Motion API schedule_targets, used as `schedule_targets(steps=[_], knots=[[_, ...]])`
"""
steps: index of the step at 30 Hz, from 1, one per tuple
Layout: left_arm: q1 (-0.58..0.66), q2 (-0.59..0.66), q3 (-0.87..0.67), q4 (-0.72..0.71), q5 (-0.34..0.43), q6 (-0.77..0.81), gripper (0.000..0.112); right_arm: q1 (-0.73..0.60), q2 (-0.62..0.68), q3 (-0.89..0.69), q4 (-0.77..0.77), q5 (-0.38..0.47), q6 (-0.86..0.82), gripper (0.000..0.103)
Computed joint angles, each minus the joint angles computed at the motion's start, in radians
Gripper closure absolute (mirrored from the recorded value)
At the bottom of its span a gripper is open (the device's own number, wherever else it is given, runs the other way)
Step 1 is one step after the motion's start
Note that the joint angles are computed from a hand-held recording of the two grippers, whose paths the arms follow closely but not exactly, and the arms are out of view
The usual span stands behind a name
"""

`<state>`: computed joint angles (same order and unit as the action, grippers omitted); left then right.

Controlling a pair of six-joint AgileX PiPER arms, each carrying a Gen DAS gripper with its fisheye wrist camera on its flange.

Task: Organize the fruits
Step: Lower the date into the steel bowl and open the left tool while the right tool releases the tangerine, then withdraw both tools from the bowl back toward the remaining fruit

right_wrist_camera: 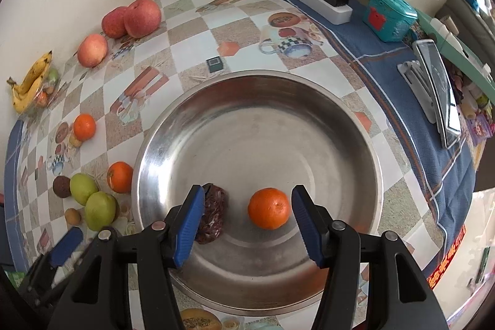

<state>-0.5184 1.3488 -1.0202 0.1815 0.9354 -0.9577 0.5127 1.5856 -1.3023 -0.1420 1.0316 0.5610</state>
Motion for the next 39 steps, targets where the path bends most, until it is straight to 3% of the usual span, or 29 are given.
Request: schedule_targets(steps=[4, 10, 14, 18, 25, 28, 31, 33, 39], knots=[[0.058, -0.045, 0.021, 0.043, 0.105, -0.039, 0.034, 0.048, 0.006, -0.007, -0.003, -0.003, -0.035, 0.043], [0.135, -0.164, 0.069, 0.105, 0.166, -0.035, 0.028, 0.127, 0.022, -0.025, -0.024, -0.001, -0.069, 0.043], [0.21, -0.218, 0.09, 0.088, 0.178, 0.023, 0.027, 0.162, 0.023, -0.032, -0.016, -0.005, -0.092, 0.043], [0.272, -0.27, 0.116, 0.067, 0.185, 0.071, 0.012, 0.177, 0.022, -0.036, -0.017, -0.009, -0.094, 0.043], [0.318, -0.283, 0.137, 0.032, 0.165, 0.097, 0.01, 0.188, 0.027, -0.041, -0.015, -0.009, -0.096, 0.043], [0.31, -0.265, 0.14, 0.023, 0.166, 0.099, 0.009, 0.189, 0.033, -0.043, -0.012, -0.009, -0.1, 0.03], [0.305, -0.25, 0.148, 0.002, 0.157, 0.109, 0.009, 0.194, 0.032, -0.041, -0.015, -0.015, -0.105, 0.027], [0.297, -0.238, 0.15, -0.007, 0.153, 0.118, 0.009, 0.198, 0.029, -0.034, -0.012, -0.029, -0.113, 0.006], [0.247, -0.211, 0.141, 0.019, 0.156, 0.105, 0.009, 0.206, 0.021, -0.023, -0.022, -0.052, -0.1, 0.004]])
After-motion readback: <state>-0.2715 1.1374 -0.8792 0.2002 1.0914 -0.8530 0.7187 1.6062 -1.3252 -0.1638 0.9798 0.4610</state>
